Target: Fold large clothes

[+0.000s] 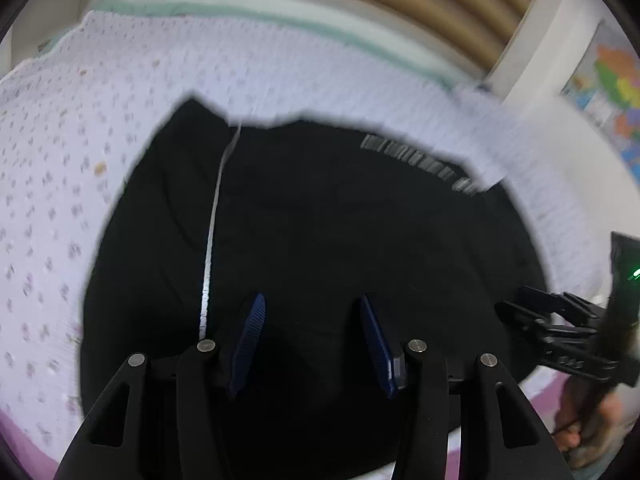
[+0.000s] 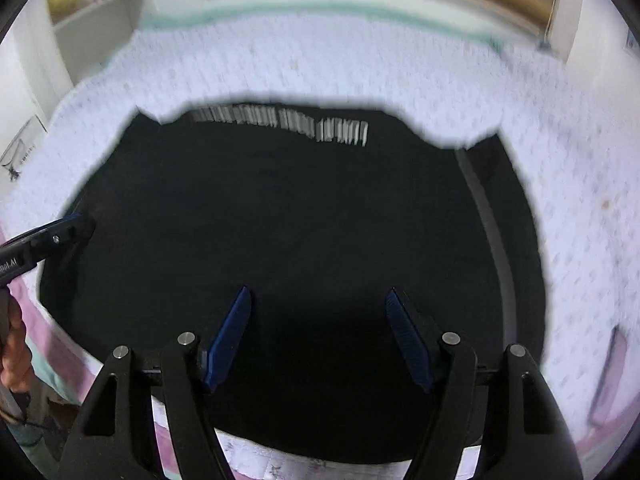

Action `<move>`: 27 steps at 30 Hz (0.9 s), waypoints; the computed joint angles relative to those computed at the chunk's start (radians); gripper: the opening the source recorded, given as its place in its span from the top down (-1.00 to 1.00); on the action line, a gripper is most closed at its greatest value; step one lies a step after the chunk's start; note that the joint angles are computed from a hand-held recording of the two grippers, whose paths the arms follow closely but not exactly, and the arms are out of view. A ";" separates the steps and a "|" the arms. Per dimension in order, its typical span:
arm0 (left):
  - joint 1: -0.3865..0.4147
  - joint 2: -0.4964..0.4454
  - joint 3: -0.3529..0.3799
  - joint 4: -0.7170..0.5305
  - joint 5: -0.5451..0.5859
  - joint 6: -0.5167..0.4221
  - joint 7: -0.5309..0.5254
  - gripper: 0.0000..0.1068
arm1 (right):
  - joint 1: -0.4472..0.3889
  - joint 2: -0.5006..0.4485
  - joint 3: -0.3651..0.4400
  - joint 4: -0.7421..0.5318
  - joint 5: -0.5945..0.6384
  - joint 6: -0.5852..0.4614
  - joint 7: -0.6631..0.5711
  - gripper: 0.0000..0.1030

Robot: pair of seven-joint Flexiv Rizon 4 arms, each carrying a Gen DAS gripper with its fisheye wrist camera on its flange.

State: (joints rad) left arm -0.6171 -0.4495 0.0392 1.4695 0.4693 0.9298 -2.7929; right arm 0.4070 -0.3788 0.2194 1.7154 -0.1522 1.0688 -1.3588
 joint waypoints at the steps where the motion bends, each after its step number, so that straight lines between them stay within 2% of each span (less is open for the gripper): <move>1: -0.013 -0.020 0.013 -0.017 0.023 -0.020 -0.018 0.05 | -0.014 -0.017 0.014 -0.014 0.037 -0.012 -0.007 -0.42; 3: -0.038 -0.035 0.029 -0.040 0.063 -0.056 -0.040 0.04 | -0.022 -0.037 0.015 -0.015 0.068 0.016 0.005 -0.42; 6: -0.080 -0.040 0.037 -0.109 0.113 -0.191 -0.044 0.04 | 0.003 -0.019 -0.018 0.027 0.033 0.076 0.070 -0.42; 8: -0.132 -0.044 0.039 -0.193 0.162 -0.380 -0.033 0.04 | 0.006 0.017 -0.027 0.073 0.017 0.127 0.114 -0.43; 11: -0.235 -0.045 0.041 -0.320 0.316 -0.614 -0.036 0.04 | -0.004 0.087 -0.023 0.152 0.006 0.238 0.146 -0.45; 15: -0.333 -0.018 0.024 -0.398 0.489 -0.741 -0.077 -0.04 | 0.063 0.196 -0.133 0.262 -0.237 0.362 0.347 -0.48; 16: -0.345 -0.018 0.016 -0.416 0.515 -0.765 -0.078 -0.08 | 0.080 0.224 -0.170 0.288 -0.334 0.390 0.425 -0.51; 19: -0.411 -0.044 0.007 -0.514 0.601 -0.925 -0.030 -0.10 | 0.093 0.282 -0.234 0.336 -0.589 0.443 0.633 -0.58; 21: -0.423 -0.044 0.002 -0.534 0.608 -0.949 -0.006 -0.10 | 0.081 0.314 -0.233 0.348 -0.700 0.442 0.728 -0.58; 27: -0.434 -0.020 -0.006 -0.521 0.607 -0.948 -0.058 -0.10 | 0.003 0.352 -0.182 0.352 -0.911 0.447 0.886 -0.71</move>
